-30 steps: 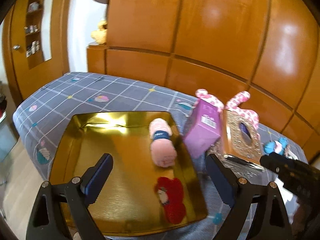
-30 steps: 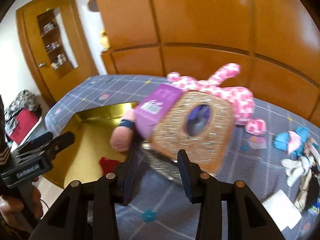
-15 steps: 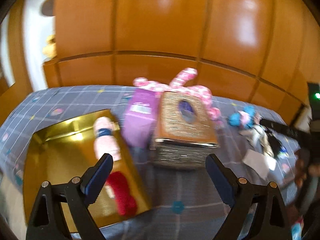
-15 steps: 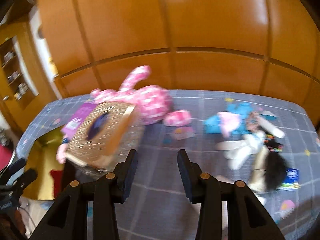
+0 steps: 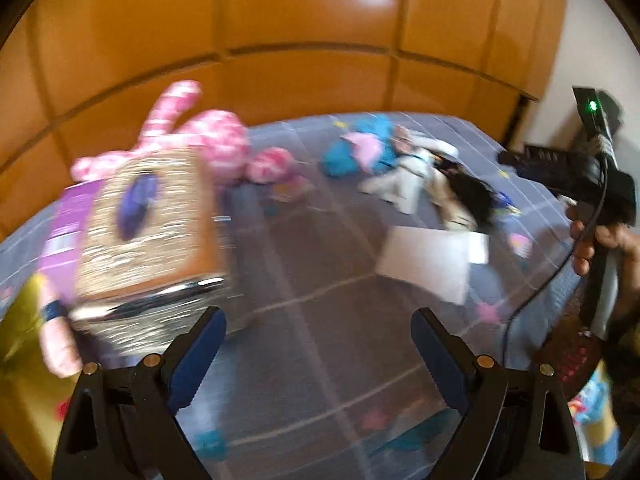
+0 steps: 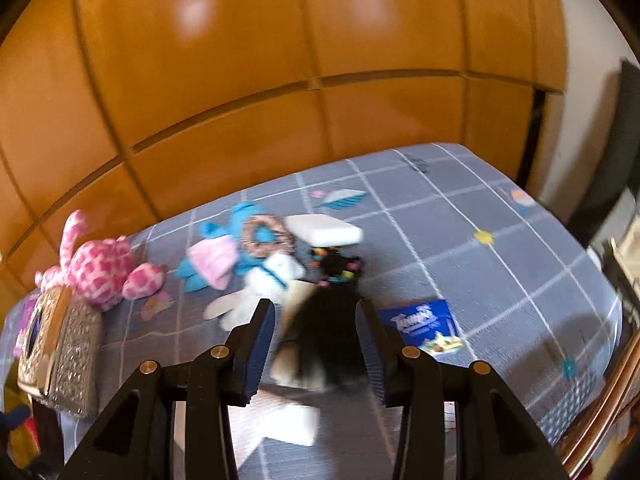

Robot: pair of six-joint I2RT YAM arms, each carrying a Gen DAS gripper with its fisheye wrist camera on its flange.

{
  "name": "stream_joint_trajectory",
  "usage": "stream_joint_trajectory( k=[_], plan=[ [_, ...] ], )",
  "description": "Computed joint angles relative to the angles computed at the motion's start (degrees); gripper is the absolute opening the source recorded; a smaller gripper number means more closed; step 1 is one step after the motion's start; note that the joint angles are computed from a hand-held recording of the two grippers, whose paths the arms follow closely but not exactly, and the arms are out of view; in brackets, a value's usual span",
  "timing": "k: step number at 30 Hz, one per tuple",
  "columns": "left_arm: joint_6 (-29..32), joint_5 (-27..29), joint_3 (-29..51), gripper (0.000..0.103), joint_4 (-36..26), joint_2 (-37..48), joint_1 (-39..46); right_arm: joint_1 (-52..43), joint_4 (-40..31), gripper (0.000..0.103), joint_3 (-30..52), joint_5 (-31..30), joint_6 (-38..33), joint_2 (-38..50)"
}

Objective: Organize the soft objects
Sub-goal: 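Move both tools back toward the soft items on the table, then grasp the white textured cloth with the left tool while the right tool grasps the black beaded wig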

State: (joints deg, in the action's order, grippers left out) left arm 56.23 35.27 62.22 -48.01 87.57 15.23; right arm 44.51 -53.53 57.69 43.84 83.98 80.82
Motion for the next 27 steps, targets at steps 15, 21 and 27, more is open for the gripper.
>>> stream_joint_trajectory(
  k=[15, 21, 27],
  plan=[
    [-7.9, -12.1, -9.1, 0.096, 18.2, 2.5, -32.9, 0.8, 9.6, 0.051, -12.6, 4.0, 8.0, -14.2],
    [-11.4, -15.4, -7.6, 0.097, 22.4, 9.2, -37.9, 0.2, 12.7, 0.051, -15.2, 3.2, 7.5, -16.9],
    [-12.3, -8.2, -5.3, 0.038, 18.7, 11.1, -34.5, 0.1, 14.5, 0.051, -19.0, 3.9, 11.5, -21.1]
  ],
)
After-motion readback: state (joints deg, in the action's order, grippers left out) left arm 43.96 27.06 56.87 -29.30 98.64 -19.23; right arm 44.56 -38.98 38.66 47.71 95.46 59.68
